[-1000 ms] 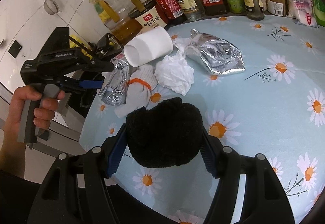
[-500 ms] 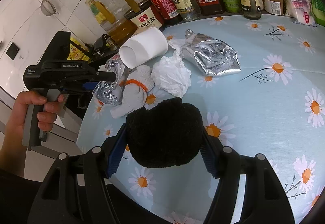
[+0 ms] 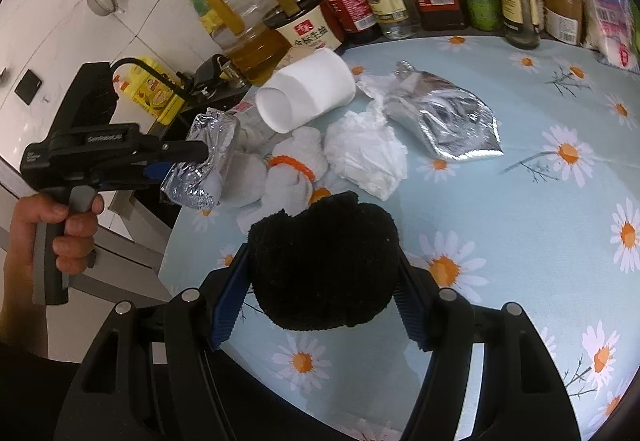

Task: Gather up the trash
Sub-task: 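Lift the foil bundle with the left tool and carry it over the bin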

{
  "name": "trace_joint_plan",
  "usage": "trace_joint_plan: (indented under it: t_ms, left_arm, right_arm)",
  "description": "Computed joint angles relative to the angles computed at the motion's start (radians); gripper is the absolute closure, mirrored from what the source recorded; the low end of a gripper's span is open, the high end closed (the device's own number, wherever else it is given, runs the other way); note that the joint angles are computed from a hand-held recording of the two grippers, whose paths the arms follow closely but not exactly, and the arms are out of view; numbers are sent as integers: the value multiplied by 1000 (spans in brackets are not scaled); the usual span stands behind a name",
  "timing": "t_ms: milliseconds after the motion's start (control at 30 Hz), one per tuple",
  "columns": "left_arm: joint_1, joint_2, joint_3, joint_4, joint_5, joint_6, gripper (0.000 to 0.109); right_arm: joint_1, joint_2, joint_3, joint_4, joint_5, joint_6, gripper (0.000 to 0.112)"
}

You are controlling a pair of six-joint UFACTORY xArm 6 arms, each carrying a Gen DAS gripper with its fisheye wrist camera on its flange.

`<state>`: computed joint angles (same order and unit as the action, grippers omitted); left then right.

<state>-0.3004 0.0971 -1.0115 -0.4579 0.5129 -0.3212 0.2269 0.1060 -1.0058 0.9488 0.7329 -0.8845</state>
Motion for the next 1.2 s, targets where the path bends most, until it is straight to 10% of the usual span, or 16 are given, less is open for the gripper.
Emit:
trace_joint_plan:
  t_ms: [433,1200]
  left_arm:
    - [111,-212,166,-279,-6,358,57]
    - [648,-250,214,-363,261,780,57]
  right_arm:
    - [183,26,-82,-106,-115,205,46]
    - [499,377,-515,-411,-162,695,46]
